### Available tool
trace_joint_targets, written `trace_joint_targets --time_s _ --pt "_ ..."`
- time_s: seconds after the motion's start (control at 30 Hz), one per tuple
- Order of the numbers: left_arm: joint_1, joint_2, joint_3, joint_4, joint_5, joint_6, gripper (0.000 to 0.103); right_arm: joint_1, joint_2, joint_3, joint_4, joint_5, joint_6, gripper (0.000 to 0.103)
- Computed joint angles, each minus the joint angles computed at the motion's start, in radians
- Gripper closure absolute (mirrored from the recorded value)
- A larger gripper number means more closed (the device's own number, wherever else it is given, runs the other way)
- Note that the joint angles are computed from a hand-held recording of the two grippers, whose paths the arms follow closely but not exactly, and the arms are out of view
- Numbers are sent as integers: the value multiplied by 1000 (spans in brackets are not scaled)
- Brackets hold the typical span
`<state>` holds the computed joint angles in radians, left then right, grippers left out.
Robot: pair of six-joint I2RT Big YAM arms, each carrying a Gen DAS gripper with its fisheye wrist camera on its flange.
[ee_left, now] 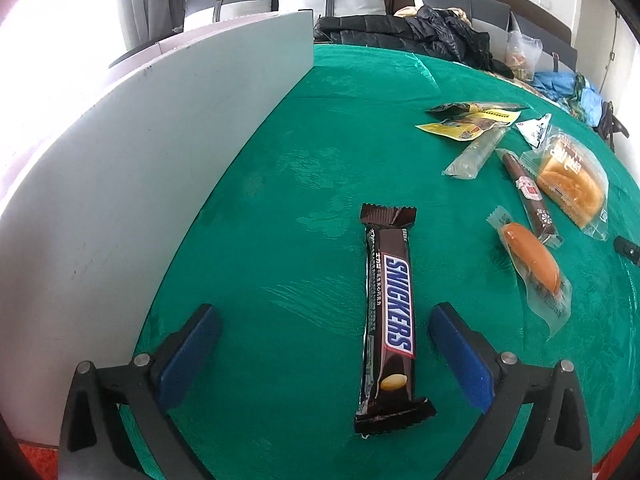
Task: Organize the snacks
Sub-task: 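Grasp the Snickers bar with the left tool and lift it, then grasp the vacuum-packed sausage with the right tool while the left tool holds the Snickers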
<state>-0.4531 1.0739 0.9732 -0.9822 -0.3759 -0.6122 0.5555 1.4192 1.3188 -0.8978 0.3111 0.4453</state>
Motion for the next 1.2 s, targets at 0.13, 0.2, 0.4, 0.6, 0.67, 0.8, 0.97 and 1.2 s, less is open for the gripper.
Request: trace_joint_targets --time_s 0.13,0.2,0.4,0.6,0.67,0.8,0.97,1.2 --pt "-2 -1 -2 3 -3 -1 0 0 1 1 -1 0 1 6" --pt "-3 -3 -5 4 -5 -1 0 -1 0 0 0 0 0 6" --pt "-10 -7 -7 4 -11 -6 0 0 1 1 -2 0 2 6" --pt "-10 -7 -8 4 -11 -5 0 0 2 3 -4 1 4 6" --pt "-10 -7 -8 4 -11 -5 0 1 2 4 -5 1 5 6" --pt "-9 -5 -6 1 -7 -7 0 1 3 5 -7 0 6 5" --pt "-3 -12 0 -20 20 6 0 -1 1 4 -7 -2 8 6" --pt "-12 -27 -1 -18 50 61 11 99 42 150 -115 -334 -30 9"
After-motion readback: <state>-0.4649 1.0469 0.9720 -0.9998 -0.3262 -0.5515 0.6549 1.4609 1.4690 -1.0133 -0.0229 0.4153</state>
